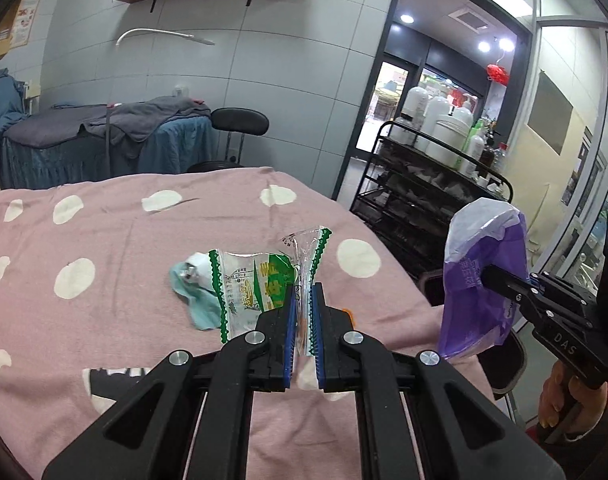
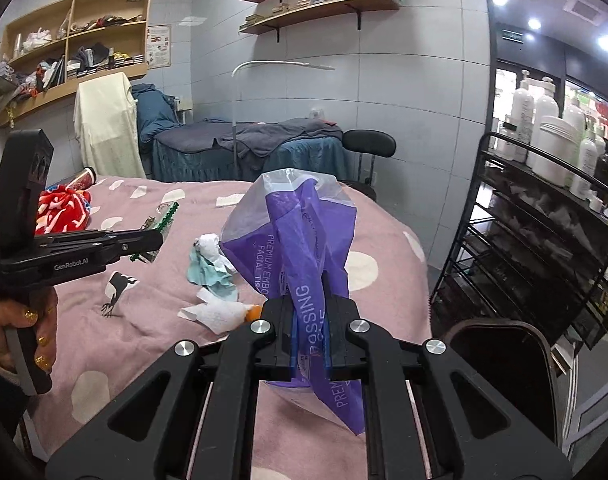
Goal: Collect trash
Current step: 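Carry the purple bag into the bin and open the right tool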
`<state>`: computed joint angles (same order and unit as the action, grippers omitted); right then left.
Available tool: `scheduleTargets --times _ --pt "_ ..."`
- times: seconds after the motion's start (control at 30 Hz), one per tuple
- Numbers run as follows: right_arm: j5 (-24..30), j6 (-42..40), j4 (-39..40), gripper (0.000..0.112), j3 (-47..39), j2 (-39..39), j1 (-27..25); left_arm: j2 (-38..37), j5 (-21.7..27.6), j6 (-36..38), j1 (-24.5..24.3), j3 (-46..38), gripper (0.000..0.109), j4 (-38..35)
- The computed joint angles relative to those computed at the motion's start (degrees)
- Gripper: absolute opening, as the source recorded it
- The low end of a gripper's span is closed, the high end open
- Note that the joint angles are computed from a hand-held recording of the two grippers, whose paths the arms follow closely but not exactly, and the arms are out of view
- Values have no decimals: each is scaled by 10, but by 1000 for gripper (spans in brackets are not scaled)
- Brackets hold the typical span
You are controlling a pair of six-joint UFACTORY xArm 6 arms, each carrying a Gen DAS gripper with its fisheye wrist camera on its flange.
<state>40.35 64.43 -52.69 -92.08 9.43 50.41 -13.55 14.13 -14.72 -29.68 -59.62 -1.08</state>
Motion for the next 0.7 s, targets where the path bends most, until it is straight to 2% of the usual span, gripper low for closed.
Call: scheduleTargets --times 0.2,0.4,0.5,0.7 --pt "38 97 -51 10 121 -105 -3 25 -15 24 -59 -22 8 -34" --pt "107 142 -58 10 209 -182 -6 65 -17 78 -112 -61 8 -93" --pt "138 150 -52 10 239 -205 -11 87 -12 103 -133 -84 8 -113" --pt "160 165 -36 10 284 -225 -29 125 10 150 -158 -125 8 -152"
